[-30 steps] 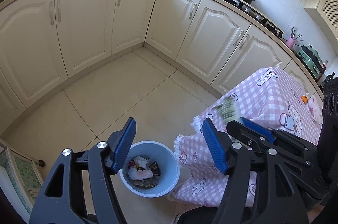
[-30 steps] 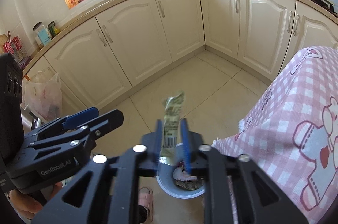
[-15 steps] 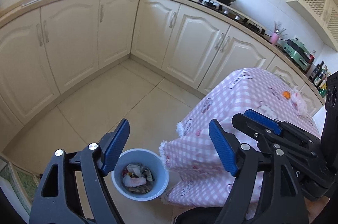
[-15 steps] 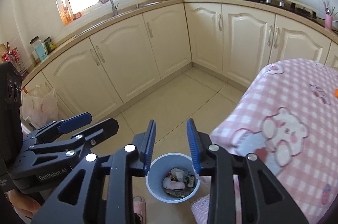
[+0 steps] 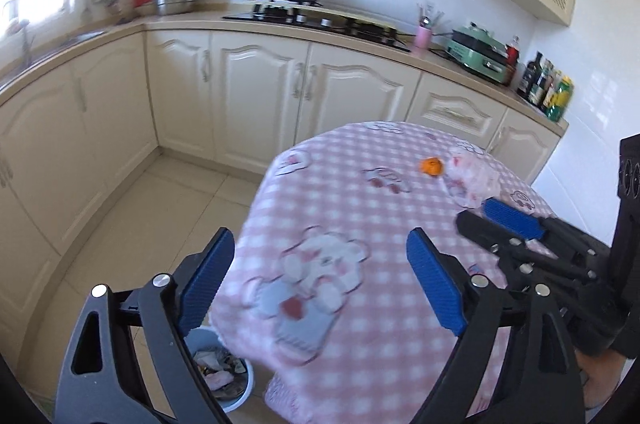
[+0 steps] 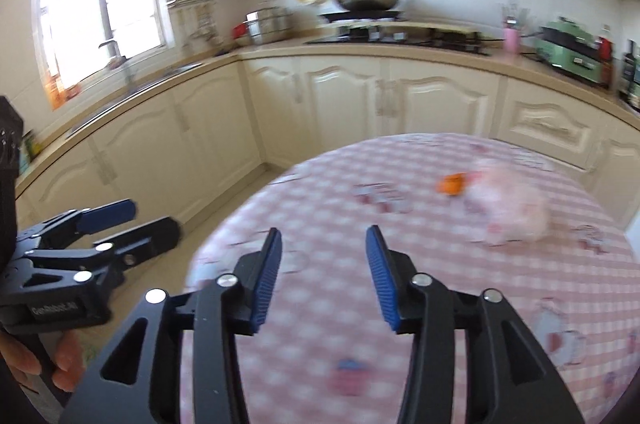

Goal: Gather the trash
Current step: 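Move both open tools back over the table toward the orange peel and plastic bag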

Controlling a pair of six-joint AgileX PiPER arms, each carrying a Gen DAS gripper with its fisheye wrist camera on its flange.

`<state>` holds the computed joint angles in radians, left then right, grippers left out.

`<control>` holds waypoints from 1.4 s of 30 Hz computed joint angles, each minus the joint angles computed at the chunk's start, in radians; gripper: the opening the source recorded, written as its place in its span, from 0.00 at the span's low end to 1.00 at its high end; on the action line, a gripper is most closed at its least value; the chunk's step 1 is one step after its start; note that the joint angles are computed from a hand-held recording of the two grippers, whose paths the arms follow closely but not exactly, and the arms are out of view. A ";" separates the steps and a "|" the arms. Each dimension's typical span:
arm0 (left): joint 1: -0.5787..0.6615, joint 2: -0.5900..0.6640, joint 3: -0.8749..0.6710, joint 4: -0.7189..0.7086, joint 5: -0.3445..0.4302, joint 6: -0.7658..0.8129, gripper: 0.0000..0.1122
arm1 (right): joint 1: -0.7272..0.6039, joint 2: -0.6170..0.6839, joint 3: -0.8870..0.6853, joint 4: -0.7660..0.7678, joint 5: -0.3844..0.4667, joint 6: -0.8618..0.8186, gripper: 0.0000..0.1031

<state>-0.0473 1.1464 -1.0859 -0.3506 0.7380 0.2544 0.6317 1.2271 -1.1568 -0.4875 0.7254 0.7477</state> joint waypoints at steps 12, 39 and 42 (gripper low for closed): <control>-0.376 0.422 -0.340 0.294 -0.023 -0.401 0.79 | -0.680 0.163 -0.029 0.632 -0.101 -0.794 0.70; -0.512 1.045 -1.159 0.502 0.291 -0.441 0.80 | -0.730 0.283 -0.095 0.458 -0.192 -0.648 0.27; -0.508 1.114 -1.269 0.467 0.370 -0.401 0.61 | -0.732 0.277 -0.088 0.508 -0.185 -0.692 0.27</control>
<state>-0.5557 2.2600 -2.3548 0.1163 1.1083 -0.1463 -0.1005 1.5044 -1.2452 0.0209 0.5404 0.0560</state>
